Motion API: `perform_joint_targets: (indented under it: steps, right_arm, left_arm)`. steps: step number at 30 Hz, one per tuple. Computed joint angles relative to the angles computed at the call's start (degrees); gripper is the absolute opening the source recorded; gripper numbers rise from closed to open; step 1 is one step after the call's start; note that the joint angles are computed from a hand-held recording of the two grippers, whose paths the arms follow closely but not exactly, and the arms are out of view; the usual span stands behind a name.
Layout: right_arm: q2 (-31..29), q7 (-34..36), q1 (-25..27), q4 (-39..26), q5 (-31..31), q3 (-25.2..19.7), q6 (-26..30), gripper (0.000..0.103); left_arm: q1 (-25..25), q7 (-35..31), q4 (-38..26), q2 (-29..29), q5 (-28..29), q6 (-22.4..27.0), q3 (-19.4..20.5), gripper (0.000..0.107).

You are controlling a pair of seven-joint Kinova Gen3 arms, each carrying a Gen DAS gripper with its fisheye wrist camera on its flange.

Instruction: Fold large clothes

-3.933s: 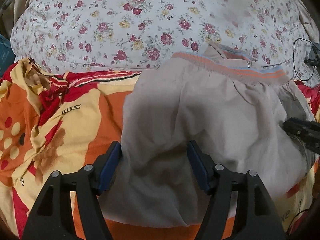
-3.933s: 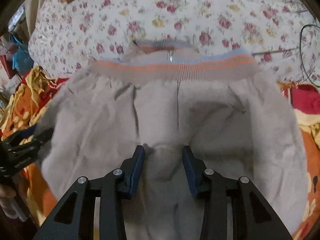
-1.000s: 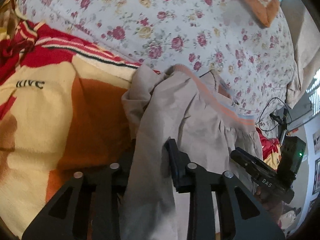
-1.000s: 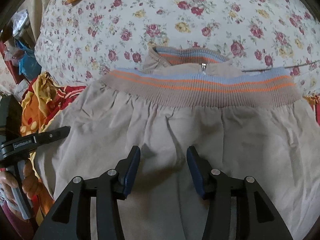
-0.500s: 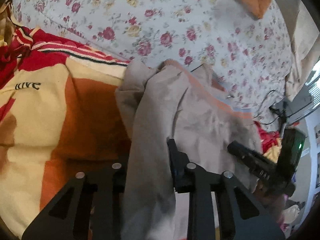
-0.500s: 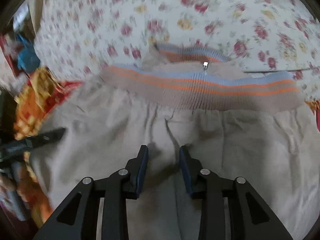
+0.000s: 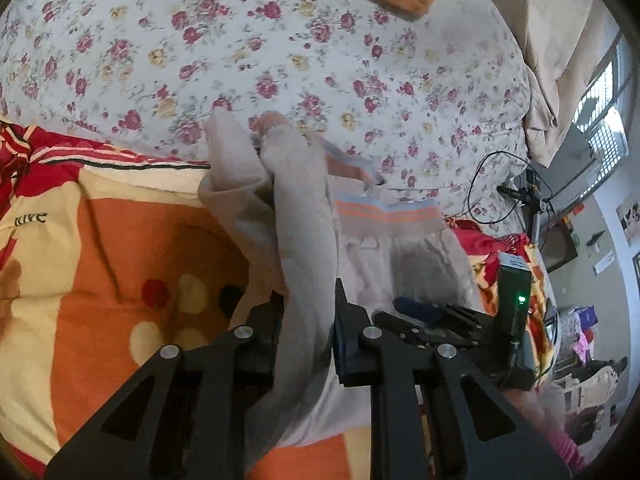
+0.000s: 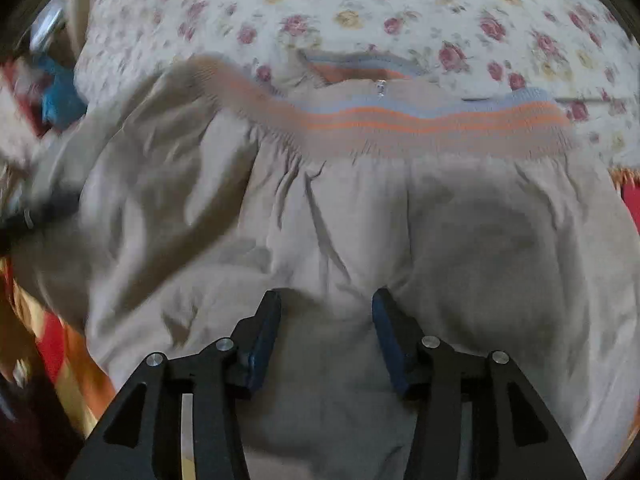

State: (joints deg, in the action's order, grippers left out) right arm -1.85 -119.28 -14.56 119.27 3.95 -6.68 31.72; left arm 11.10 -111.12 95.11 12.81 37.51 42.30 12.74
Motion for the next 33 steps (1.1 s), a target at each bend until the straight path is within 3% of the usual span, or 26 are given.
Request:
perform_joint_targets:
  steps: [2, 5, 8, 10, 15, 20, 21, 24, 25, 27, 30, 33]
  right_arm:
    - [-3.5, -0.6, -1.8, 0.3, -0.8, 2.8, 1.6, 0.050]
    - [-11.1, 0.7, -6.4, 2.7, -3.5, 10.8, 0.9, 0.056]
    - [-14.8, -2.9, -13.8, 3.1, 0.9, 18.7, 5.1, 0.058]
    - [-17.2, -3.5, -16.7, 4.6, 1.2, 24.1, 4.9, 0.058]
    - [-20.6, 4.9, -18.5, 9.0, -9.2, 37.3, -1.7, 0.059]
    - [-24.1, 14.9, -23.1, 12.5, -19.8, 50.6, -7.4, 0.058]
    - [-24.8, 15.1, -24.5, 13.6, -22.1, 53.2, -9.3, 0.059]
    - [-29.2, 18.9, -30.3, 16.4, -29.1, 61.2, -13.4, 0.058]
    - [-30.4, 21.2, -32.3, 16.9, -31.4, 63.9, -14.0, 0.058]
    - [-31.7, 25.9, -34.0, 17.0, -35.6, 66.1, -13.8, 0.059]
    - [-30.2, 32.9, -29.6, 16.7, -41.5, 62.1, -12.6, 0.064]
    - [-29.0, 39.9, -25.1, 16.4, -46.8, 56.5, -11.0, 0.076]
  left_arm:
    - [1.9, 2.4, -0.9, -0.6, -2.6, 0.2, -0.4, 0.015]
    - [4.7, 6.8, -3.3, -0.7, -6.5, 1.0, -0.3, 0.013]
    - [8.8, 12.2, -6.8, 0.0, -11.6, 1.4, 0.3, 0.008]
    - [12.5, 16.2, -9.5, 1.1, -16.2, 1.6, 0.5, 0.008]
    - [20.3, 21.9, -14.9, 6.4, -22.5, 1.8, 2.8, 0.006]
    - [25.0, 25.7, -18.7, 13.8, -22.5, 3.4, 3.2, 0.007]
    - [23.9, 25.0, -19.0, 15.2, -20.7, 4.1, 4.4, 0.009]
    - [19.0, 19.4, -17.8, 14.7, -14.0, 5.4, 8.3, 0.031]
    - [17.5, 17.1, -17.6, 13.9, -12.5, 6.2, 9.4, 0.044]
    - [16.4, 14.3, -16.9, 10.8, -10.3, 8.0, 9.1, 0.054]
    - [12.7, 10.6, -13.6, 4.6, -9.1, 8.3, 10.0, 0.061]
    - [16.1, 14.4, -7.5, -2.0, -15.2, 3.3, 3.6, 0.062]
